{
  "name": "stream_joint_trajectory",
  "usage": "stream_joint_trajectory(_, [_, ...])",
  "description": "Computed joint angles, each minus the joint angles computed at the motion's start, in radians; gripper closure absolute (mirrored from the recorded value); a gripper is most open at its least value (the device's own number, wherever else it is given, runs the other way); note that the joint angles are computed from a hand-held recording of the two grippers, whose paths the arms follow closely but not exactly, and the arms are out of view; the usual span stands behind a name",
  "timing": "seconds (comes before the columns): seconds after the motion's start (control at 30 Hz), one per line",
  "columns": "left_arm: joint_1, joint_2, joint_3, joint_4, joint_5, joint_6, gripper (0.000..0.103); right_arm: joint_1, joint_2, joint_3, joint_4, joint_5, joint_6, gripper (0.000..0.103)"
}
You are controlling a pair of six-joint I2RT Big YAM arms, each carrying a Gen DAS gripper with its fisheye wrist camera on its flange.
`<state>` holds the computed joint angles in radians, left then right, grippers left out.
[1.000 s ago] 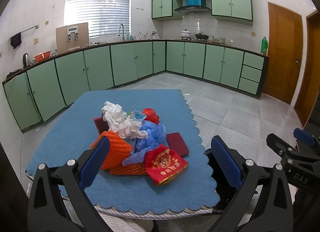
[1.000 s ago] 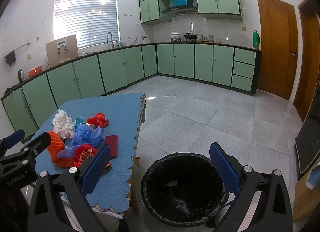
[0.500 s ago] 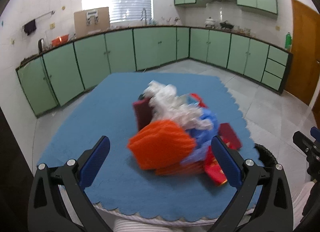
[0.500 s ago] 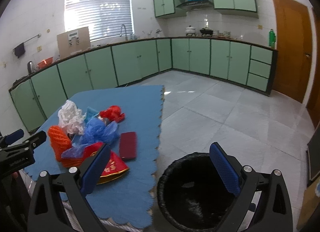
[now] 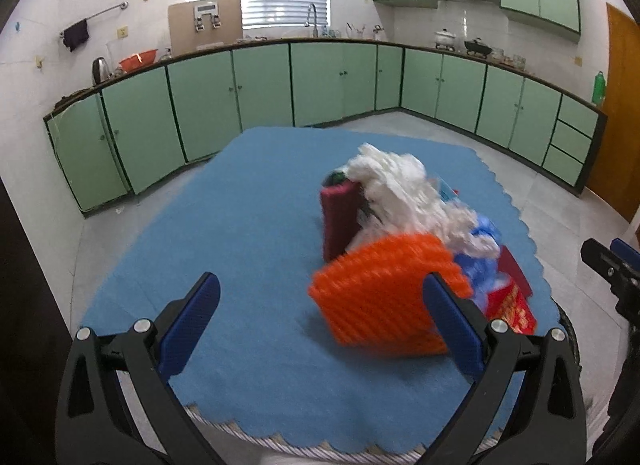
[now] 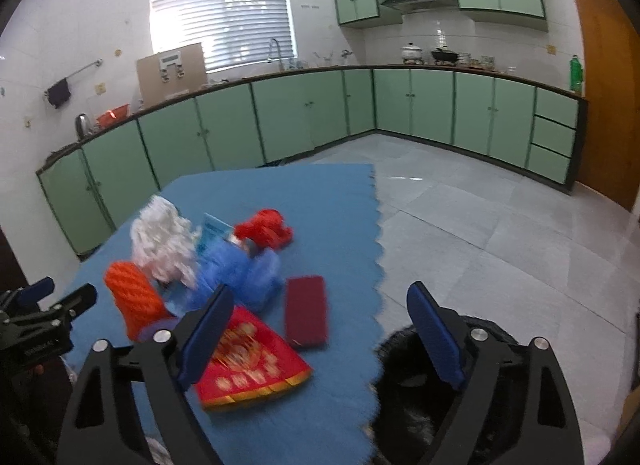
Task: Collect trash
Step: 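Reach the left gripper to the orange mesh net and close on it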
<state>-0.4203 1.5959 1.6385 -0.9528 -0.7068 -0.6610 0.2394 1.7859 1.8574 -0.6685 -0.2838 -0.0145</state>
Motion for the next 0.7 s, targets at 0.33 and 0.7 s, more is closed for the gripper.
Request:
stream_joint_trajectory(0.33, [0.081,-0.014,-0.001,0.013,-0.013,0.010,0.005,0.091,0.098,0.154,-0.064,-0.049,-0.053,0.030])
stream_joint_trajectory(0.7, [0.078,-0.057,-0.079,0.066,0.099,-0.016,0.005,0.099,0.053,0.079,-0.060,0.013,-0.075,0.037])
